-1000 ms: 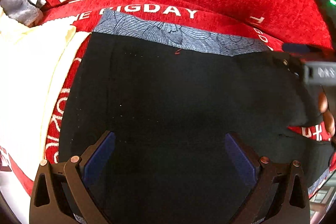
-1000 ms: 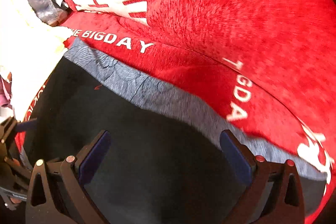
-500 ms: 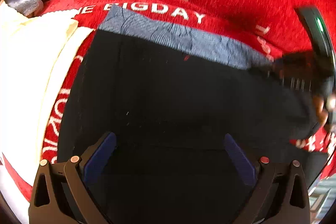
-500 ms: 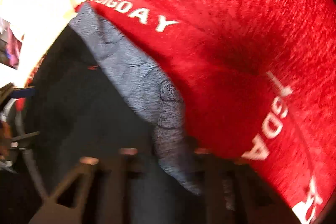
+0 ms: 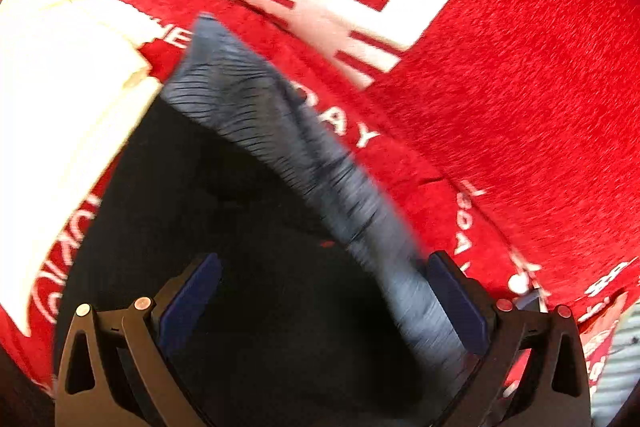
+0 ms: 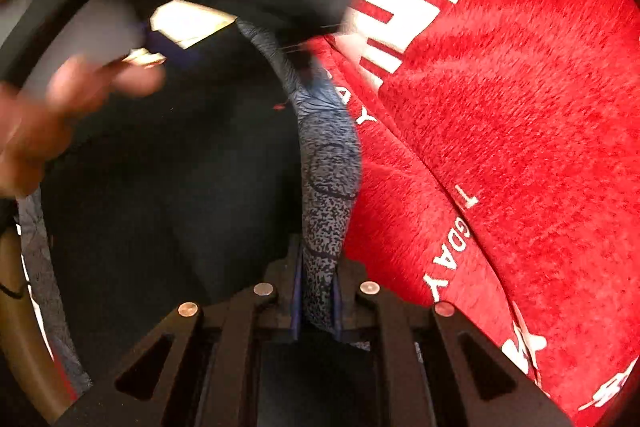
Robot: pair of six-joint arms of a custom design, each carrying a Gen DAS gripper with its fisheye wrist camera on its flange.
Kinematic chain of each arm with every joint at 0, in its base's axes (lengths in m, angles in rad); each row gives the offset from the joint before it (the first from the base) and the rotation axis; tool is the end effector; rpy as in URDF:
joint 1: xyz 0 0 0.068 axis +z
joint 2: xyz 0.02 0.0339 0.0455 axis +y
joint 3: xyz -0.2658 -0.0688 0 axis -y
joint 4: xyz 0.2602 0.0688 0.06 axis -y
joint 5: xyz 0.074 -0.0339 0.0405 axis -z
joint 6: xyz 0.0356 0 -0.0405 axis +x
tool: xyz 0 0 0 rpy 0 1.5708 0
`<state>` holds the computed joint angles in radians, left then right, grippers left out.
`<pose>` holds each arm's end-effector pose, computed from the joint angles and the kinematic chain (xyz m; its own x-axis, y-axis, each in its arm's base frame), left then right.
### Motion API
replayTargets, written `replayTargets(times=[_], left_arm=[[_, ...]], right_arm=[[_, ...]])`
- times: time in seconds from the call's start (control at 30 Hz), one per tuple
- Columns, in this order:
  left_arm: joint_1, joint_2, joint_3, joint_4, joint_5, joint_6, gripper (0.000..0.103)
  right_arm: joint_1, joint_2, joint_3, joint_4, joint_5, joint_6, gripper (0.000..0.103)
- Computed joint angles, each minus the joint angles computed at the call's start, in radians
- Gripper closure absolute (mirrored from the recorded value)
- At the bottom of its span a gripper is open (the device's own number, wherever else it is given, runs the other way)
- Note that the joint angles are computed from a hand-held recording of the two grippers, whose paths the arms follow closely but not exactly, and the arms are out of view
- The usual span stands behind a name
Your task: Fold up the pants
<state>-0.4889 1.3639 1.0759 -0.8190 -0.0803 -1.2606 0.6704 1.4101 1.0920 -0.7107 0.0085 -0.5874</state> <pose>0.2493 -0.1294 0.2593 -0.6567 -0.7258 -0.2049 -0.6187 0.6738 -0.4041 0.2352 0.1861 0.2576 -0.2164 -0.8788 -0.4253 -0.8863 0.3595 -0.2919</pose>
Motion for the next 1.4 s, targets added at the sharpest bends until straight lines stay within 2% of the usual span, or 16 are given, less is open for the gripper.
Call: replayTargets(times=[0.13, 0.17, 0.2, 0.23, 0.3, 0.37, 0.5, 0.57, 0.67, 0.8, 1.03, 1.07, 1.17, 1.23, 1.3, 1.4], left_arm=[[0.026, 0.120, 0.044, -0.017, 0.042, 0.027, 0.001], [0.029, 0.129, 0.031, -0.005, 0.046, 0.022, 0.024], [0.026, 0.137, 0.026, -0.007, 0.052, 0.030, 0.060], [0.031, 0.139, 0.014, 0.002, 0.090, 0.060, 0.076], [0.000, 0.086, -0.026, 0.015, 0.067, 0.020, 0.082], [-0.067, -0.027, -0.070, 0.009, -0.016, -0.031, 0.083], [-0.265, -0.140, -0.010, -0.146, -0.216, -0.118, 0.083], [-0.380, -0.204, -0.003, -0.215, -0.280, -0.210, 0.083], [-0.518, -0.297, -0.051, -0.266, -0.311, -0.353, 0.083], [-0.740, -0.341, -0.143, -0.305, -0.341, -0.581, 0.083], [-1.056, -0.373, -0.378, -0.178, -0.339, -0.922, 0.082], [-1.080, -0.392, -0.408, -0.153, -0.345, -0.952, 0.078], [-1.140, -0.424, -0.449, -0.154, -0.373, -1.023, 0.059], [-1.212, -0.409, -0.421, -0.221, -0.384, -1.079, 0.059], [-1.281, -0.373, -0.377, -0.292, -0.390, -1.137, 0.059], [-1.429, -0.312, -0.300, -0.402, -0.414, -1.265, 0.059]], right_arm=[[0.038, -0.080, -0.102, 0.038, 0.039, 0.039, 0.090], [0.046, -0.067, -0.103, 0.050, 0.046, 0.052, 0.090], [0.044, -0.065, -0.108, 0.057, 0.048, 0.057, 0.090], [0.044, -0.071, -0.119, 0.061, 0.055, 0.067, 0.090], [0.037, -0.066, -0.115, 0.058, 0.050, 0.079, 0.090], [0.034, -0.100, -0.122, 0.046, 0.043, 0.098, 0.090], [0.030, -0.223, -0.110, -0.033, 0.014, 0.152, 0.091], [0.029, -0.292, -0.101, -0.079, 0.008, 0.175, 0.091], [0.064, -0.388, -0.109, -0.154, 0.021, 0.211, 0.091], [0.232, -0.524, -0.230, -0.240, 0.128, 0.333, 0.091], [0.544, -0.569, -0.477, -0.230, 0.342, 0.664, 0.089], [0.565, -0.572, -0.492, -0.221, 0.368, 0.691, 0.089], [0.620, -0.555, -0.499, -0.214, 0.439, 0.773, 0.083], [0.662, -0.530, -0.477, -0.250, 0.476, 0.836, 0.077], [0.704, -0.551, -0.455, -0.308, 0.471, 0.901, 0.055], [0.784, -0.610, -0.420, -0.411, 0.474, 1.020, 0.044]])
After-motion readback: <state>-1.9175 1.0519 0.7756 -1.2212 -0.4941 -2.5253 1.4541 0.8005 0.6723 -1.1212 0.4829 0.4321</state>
